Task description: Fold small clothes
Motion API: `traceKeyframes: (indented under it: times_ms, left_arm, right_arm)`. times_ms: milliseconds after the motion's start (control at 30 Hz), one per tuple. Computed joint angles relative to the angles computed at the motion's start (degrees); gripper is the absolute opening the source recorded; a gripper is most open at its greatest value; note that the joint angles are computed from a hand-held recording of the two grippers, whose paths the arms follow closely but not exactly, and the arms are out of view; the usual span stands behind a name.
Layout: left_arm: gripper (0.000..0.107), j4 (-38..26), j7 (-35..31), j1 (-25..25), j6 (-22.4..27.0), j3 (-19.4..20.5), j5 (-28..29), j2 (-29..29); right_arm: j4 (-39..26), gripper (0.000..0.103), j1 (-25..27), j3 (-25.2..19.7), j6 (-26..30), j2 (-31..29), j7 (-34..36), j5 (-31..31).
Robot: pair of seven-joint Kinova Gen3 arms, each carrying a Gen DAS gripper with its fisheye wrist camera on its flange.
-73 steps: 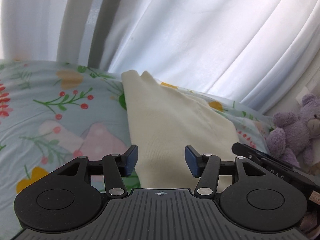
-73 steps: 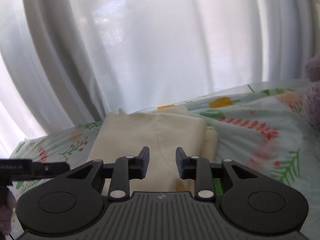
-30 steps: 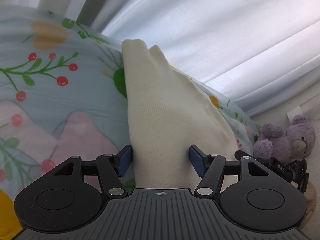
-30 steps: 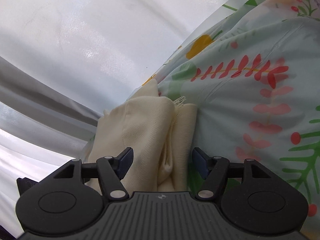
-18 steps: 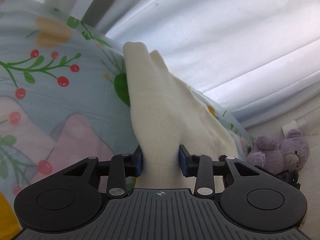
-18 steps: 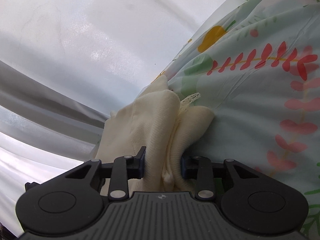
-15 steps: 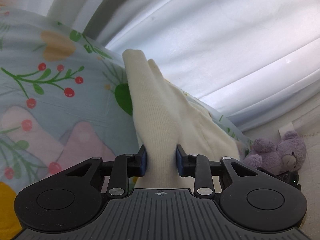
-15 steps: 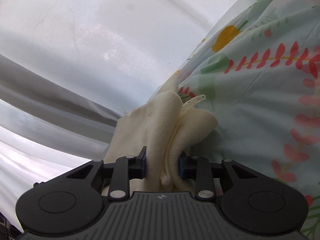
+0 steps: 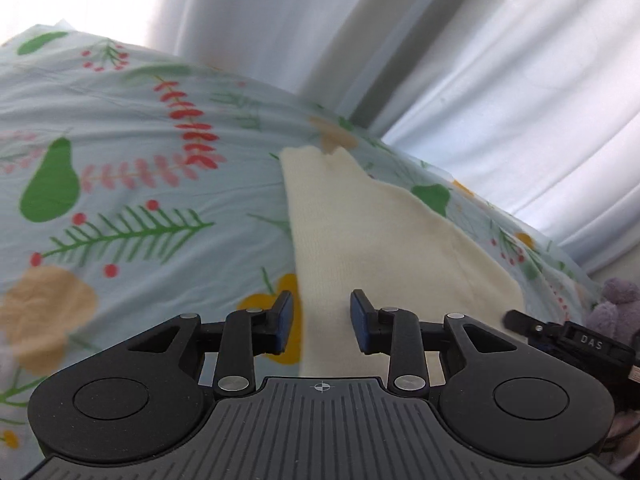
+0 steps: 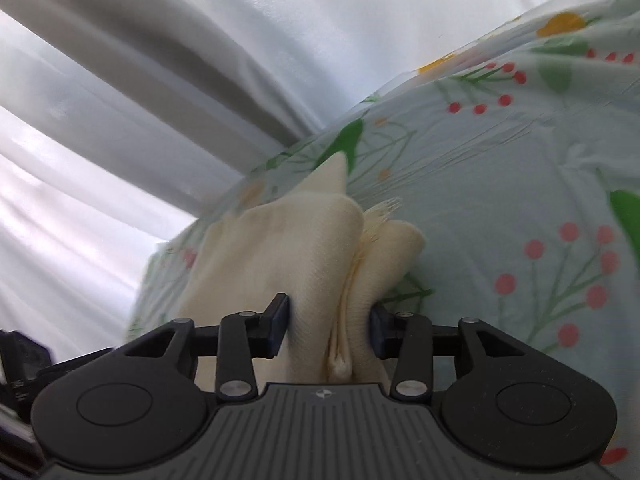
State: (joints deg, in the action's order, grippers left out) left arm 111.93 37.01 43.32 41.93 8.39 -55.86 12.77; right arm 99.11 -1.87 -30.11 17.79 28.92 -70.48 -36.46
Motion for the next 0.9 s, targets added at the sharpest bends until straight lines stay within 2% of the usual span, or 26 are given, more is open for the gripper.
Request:
traceKeyframes:
  times_ms: [67,133,200,267,300,367,400,467,500,567,667,733,833,900]
  left_arm:
    - [0.038,-1.14,2.78,4.35,4.66,-2.62,-1.78,0.55]
    - [0.061,-3.35,4.59,4.57,8.32,-1.69,-3.78,2.35]
    - [0.063,-7.05,4.31,3.7,12.44,-0.21,-4.04,5.44]
    - [0.063,-10.67,2.86,4.21,15.43,-1.09,-3.48,8.51]
    - [0.064,-12.41,2.13,4.96,16.01,-2.77,-2.96,10.11]
    - [0.065,-13.72,-0.45,6.54,14.38,-6.82,-0.3,11.27]
    - [0.067,-13.79,-1.15,6.01,12.71,-7.63,0.25,11.61]
    - [0.072,-15.26,-5.11,2.71,11.63,-6.07,1.14,13.16]
    - [0.072,-16.59,-7.44,0.66,12.42,-4.22,1.34,14.31]
    - [0.072,-19.0,-12.09,-0.9,13.51,-3.69,2.31,16.53]
    - [0.074,-21.14,-18.88,-4.12,11.76,-2.97,4.99,18.15]
    - [0.079,-21.49,-22.43,-3.36,8.98,-6.32,6.93,18.45]
    - [0.085,-22.16,-26.06,-3.43,7.35,-8.64,7.86,19.09]
    - [0.088,-21.78,-25.97,-2.8,5.7,-10.7,7.77,19.43]
  right_arm:
    - [2.99,0.045,-5.04,4.69,-4.66,-4.84,-3.39,4.27]
    - [4.03,0.045,-8.21,5.59,-8.3,-6.46,-4.11,5.37]
    - [1.69,0.045,-9.09,3.71,-8.21,-4.86,-3.34,6.87]
    - [-0.89,0.045,-13.04,5.14,-7.73,-3.52,-4.89,11.34]
    - [-1.75,0.045,-15.69,6.57,-8.26,-3.02,-6.16,13.67]
    - [-3.44,0.045,-21.0,10.48,-9.17,-1.45,-8.58,18.33]
    - [-4.12,0.044,-23.65,13.13,-8.79,-0.69,-9.62,20.66]
    - [-4.7,0.045,-28.57,18.44,-10.04,0.71,-13.51,25.32]
    - [-4.88,0.045,-30.59,21.1,-9.99,1.23,-15.84,27.65]
    - [-6.1,0.044,-33.94,25.67,-9.42,2.26,-20.5,31.91]
    - [-8.46,0.043,-34.03,26.06,-7.17,3.56,-27.26,37.77]
    - [-8.79,0.044,-33.4,25.01,-7.55,4.19,-30.19,42.42]
    - [-8.24,0.044,-32.43,23.8,-9.69,4.83,-36.58,48.44]
    - [-7.49,0.044,-33.11,24.87,-11.26,4.9,-37.95,49.29]
